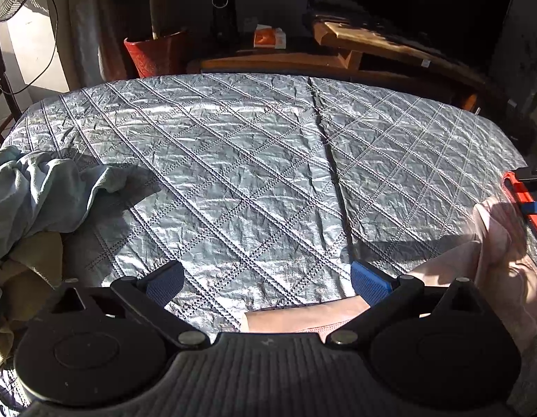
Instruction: Fold clothes
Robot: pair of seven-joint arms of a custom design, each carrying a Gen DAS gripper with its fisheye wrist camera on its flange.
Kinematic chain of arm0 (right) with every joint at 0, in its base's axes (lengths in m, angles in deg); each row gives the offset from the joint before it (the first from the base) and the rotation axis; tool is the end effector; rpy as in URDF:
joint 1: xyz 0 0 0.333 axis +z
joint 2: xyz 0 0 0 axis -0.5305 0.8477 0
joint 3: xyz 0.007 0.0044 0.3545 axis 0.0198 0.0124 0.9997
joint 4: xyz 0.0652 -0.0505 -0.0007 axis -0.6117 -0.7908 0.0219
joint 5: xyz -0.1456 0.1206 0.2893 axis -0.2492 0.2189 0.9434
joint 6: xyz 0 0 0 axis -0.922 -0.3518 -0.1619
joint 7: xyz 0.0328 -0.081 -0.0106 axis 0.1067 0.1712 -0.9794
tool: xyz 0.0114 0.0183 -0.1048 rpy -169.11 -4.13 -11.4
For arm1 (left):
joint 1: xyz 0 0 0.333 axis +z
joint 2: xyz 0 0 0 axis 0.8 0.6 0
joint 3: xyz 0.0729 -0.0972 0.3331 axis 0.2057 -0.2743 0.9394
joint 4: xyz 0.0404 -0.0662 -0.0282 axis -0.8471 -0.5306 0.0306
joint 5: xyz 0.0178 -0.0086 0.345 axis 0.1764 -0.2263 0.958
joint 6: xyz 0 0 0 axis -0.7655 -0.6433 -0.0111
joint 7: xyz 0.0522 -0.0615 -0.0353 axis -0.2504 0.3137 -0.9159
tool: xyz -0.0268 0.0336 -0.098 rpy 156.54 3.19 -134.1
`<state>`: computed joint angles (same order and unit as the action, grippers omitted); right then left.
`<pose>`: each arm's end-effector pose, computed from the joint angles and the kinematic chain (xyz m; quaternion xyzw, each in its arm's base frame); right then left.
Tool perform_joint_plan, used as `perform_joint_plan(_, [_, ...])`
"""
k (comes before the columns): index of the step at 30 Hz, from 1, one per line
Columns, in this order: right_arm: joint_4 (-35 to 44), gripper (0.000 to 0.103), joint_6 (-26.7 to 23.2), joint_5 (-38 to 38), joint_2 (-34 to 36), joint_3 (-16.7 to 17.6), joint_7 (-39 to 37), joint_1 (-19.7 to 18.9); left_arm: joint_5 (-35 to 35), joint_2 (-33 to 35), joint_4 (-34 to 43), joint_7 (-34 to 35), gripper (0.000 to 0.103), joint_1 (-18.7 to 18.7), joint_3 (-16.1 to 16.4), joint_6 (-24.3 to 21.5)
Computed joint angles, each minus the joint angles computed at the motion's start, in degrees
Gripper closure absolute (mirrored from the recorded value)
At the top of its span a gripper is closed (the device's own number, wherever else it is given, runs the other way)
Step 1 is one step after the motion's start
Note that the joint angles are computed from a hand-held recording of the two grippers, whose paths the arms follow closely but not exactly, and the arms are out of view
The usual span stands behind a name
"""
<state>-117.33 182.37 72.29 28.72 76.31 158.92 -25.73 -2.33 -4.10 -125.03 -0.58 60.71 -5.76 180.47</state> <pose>0.6809 0.1129 0.4049 -0.4474 0.8297 0.0577 0.3287 0.5963 -0.0332 0.4269 -0.6680 0.6761 -0.2399 0.1980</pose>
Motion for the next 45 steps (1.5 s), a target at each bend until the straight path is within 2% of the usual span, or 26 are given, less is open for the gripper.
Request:
perform_joint_plan(3, [2.9,0.031,-2.0,-8.6,2.59,-5.2,4.98,4.28,0.22,0.21,0.23,0.19,0.001,-0.14,-0.12,-0.27])
perform_joint_plan(7, [9.14,0.031,-5.78,-24.79,6.26,-12.5,8.72,9.87,-0.1,0.24,0.26,0.59,0.001,0.1,-0.47,-0.41])
perform_joint_plan(9, [13.84,0.031,-10.3,-32.75,8.55,-15.26,8.52,11.65,-0.4,0.23,0.28,0.75,0.001,0.25,-0.62,-0.57])
perform_joint_plan(11, [15.74,0.033,-12.43,-37.62,9.18,-16.08,7.92,12.16,-0.41,0.28,0.41,0.7,0.001,0.07,-0.46,-0.8])
perform_joint_plan(13, [18.02,0.036,-16.73,-36.74,9.48,-11.91,2.82,8.79,-0.7,0.32,0.49,1.01,0.001,0.23,-0.72,-0.97])
perform_joint_plan(17, [22.16,0.035,-23.39,-36.09,11.25,-7.81,-8.43,5.88,-1.47,0.26,0.41,2.07,0.001,0.67,-1.42,-0.94])
perform_joint_plan(19, [24.94,0.031,-26.33,-36.73,13.09,-7.56,-13.36,5.77,-1.62,0.22,0.32,2.48,0.001,0.6,-1.55,-0.95])
perform_joint_plan(21, [26.79,0.017,-27.97,-36.89,14.54,-6.9,-19.07,5.32,-1.24,0.34,0.45,2.3,0.001,0.02,-1.01,-1.14])
perform_joint_plan(26, [22.08,0.007,-20.46,-34.68,13.44,-6.1,-29.42,3.87,-0.8,0.53,0.7,1.71,0.001,-0.55,-0.37,-1.55])
perform_joint_plan(28, [21.55,0.008,-20.04,-32.19,13.31,-5.71,-30.53,3.02,-0.79,0.53,0.67,1.89,0.001,-0.48,-0.51,-1.55])
perform_joint_plan(29, [21.07,0.012,-19.84,-30.79,13.05,-5.15,-31.54,2.38,-0.73,0.54,0.66,2.02,0.001,-0.49,-0.55,-1.6])
perform_joint_plan(31, [19.72,0.027,-18.44,-29.56,12.07,-5.07,-33.36,2.18,-0.58,0.66,0.77,2.19,0.001,-0.62,-0.56,-1.92])
perform_joint_plan(32, [19.14,0.062,-17.77,-29.24,11.52,-5.11,-34.28,2.19,-0.5,0.73,0.83,2.27,0.001,-0.71,-0.55,-2.11])
perform_joint_plan(33, [18.57,0.078,-17.11,-28.94,10.98,-5.12,-35.2,2.18,-0.38,0.78,0.8,2.36,0.001,-0.81,-0.52,-2.12])
perform_joint_plan(34, [16.97,0.079,-15.19,-31.46,9.97,-6.95,-35.78,3.93,-0.25,0.81,0.73,2.44,0.001,-0.91,-0.48,-2.06])
perform_joint_plan(35, [14.97,0.079,-13.21,-32.77,8.78,-7.39,-37.3,4.6,0.11,0.83,0.67,2.28,0.001,-1.24,-0.18,-2.01])
perform_joint_plan(39, [2.55,0.08,0.83,-35.06,1.95,-8.06,-41.13,6.92,1.18,1.11,0.76,1.28,0.001,-2.05,0.75,-2.31])
perform_joint_plan(42, [-10.74,0.08,17.63,-38.69,-4.31,-9.48,-45.61,9.05,1.88,1.11,0.62,0.76,0.001,-2.31,1.07,-2.27])
perform_joint_plan(45, [-22.97,0.08,33.13,-41.64,-9.24,-16.52,-48.52,16.35,1.82,0.92,0.35,0.92,0.001,-1.91,0.69,-2.14])
